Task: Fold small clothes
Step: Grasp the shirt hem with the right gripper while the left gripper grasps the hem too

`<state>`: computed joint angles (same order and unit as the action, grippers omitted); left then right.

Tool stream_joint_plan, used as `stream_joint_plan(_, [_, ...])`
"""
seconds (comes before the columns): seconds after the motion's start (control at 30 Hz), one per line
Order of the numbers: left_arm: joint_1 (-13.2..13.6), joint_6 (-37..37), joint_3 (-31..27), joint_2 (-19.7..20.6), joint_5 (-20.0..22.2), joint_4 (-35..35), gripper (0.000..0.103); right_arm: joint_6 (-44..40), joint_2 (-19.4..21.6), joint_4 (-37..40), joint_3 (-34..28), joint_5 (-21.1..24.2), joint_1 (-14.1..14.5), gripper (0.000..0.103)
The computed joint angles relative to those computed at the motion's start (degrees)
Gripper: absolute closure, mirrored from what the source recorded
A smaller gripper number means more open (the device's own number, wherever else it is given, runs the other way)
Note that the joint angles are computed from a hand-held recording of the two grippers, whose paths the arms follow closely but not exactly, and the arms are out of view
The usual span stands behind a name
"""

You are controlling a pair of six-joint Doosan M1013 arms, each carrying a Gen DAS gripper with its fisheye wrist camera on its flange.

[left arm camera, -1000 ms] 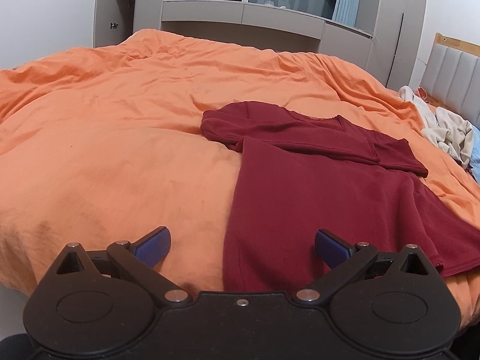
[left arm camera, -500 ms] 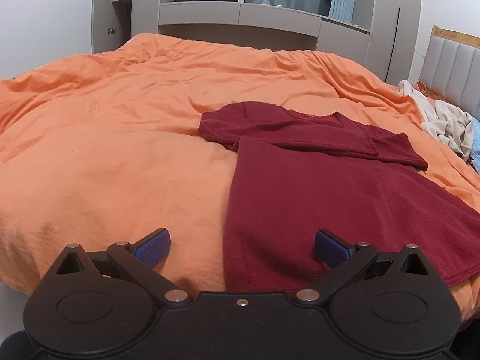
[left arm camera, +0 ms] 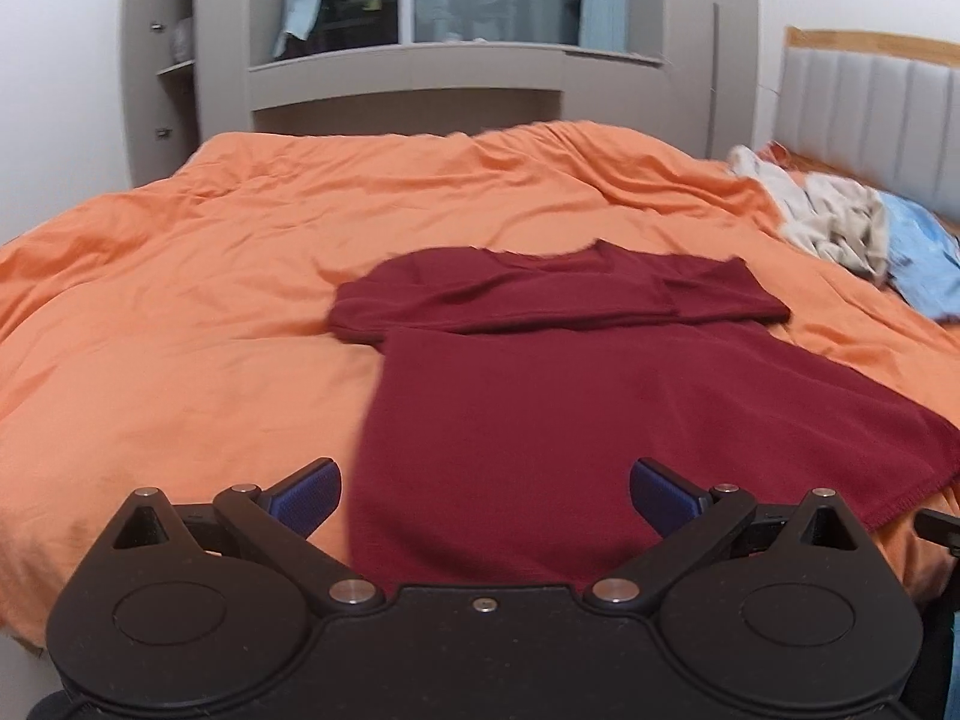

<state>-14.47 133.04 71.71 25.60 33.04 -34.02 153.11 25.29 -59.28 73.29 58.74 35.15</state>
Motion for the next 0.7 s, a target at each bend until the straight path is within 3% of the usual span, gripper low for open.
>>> stream_joint_plan(0.23, [-1.60,-1.59,-0.70,0.51,2.89,4.65,0.001,-5.22,2.21,0.01,-2.24,2.30,0.02,0.008])
stream_joint_plan(0.33, [-2.12,-1.02,-0.57,0.44,2.83,5.20,0.001,-6.86,2.38,-1.71,-1.99,1.22,0.28,0.025])
stream_joint_plan(0.53, [-2.28,0.01,-0.51,0.32,2.85,4.69,0.001,-7.02,1.78,-2.10,-0.89,-2.91,0.13,0.077])
stream_joint_plan(0.57, [-2.25,0.52,-0.33,0.21,2.67,4.19,0.001,-6.30,1.61,-2.05,-0.68,-3.51,-0.02,0.083])
stream_joint_plan(0.7, [-1.30,7.48,0.64,-0.23,2.54,-3.73,0.001,-2.63,0.47,-1.04,0.49,-6.68,-1.01,0.085])
